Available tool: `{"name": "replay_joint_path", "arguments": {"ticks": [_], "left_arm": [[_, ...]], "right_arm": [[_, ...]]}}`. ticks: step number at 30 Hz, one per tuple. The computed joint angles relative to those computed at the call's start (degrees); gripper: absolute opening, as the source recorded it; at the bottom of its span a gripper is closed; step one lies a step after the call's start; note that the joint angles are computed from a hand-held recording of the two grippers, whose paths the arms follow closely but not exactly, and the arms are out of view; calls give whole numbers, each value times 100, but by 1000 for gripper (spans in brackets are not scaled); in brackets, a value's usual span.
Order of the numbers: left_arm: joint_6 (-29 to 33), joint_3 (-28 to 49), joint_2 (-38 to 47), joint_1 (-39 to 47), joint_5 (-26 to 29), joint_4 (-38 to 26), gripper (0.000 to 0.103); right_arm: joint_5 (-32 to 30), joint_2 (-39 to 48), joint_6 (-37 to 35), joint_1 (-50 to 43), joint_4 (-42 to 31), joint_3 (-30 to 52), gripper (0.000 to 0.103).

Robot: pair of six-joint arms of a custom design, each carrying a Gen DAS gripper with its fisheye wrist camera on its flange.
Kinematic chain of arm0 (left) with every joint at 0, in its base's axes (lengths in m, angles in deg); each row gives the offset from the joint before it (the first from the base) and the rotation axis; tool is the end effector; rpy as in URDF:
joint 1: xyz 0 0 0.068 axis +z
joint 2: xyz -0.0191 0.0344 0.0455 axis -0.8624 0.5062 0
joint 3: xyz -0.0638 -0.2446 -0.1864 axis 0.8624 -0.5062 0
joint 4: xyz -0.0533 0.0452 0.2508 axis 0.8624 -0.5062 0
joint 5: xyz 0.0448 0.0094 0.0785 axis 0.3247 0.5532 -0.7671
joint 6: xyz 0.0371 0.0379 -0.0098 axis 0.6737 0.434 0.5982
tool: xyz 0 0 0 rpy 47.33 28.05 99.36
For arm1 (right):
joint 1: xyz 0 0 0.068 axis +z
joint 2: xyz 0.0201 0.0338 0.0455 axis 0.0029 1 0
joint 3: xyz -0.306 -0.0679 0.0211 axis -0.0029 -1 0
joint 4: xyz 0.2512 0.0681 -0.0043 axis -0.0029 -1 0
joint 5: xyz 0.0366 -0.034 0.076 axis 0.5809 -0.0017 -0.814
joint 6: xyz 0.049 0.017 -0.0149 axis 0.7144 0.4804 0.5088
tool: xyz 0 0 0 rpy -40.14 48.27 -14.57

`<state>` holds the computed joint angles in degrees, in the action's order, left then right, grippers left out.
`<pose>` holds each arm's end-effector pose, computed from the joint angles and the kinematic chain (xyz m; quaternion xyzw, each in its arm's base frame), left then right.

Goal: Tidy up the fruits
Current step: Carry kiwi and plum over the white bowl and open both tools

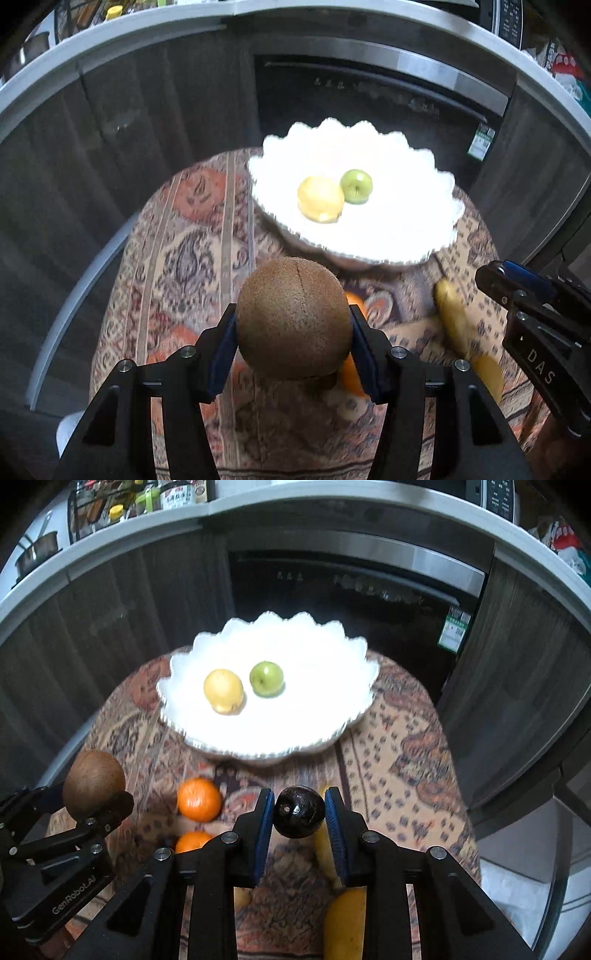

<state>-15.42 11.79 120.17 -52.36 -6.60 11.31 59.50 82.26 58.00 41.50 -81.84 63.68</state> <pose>0.2730 0.0257 0.2359 0.1566 0.9392 -0.0474 0.3019 0.2227 0.1717 0.2406 0.1047 0.9373 -0.0388 0.3301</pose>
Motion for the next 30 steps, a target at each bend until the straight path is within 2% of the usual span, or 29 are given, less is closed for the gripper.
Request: {"name": "replay_joint_path", "arguments": {"ticks": [16,30], "left_arm": [[-441,1398,1099,-713,43,4,56],[-508,1749,1919,-902,-108,104,56]], "right_arm": [[-284,261,-1096,-1111,424,596,30],[-851,911,-1522,-1583,815,797,30]]}}
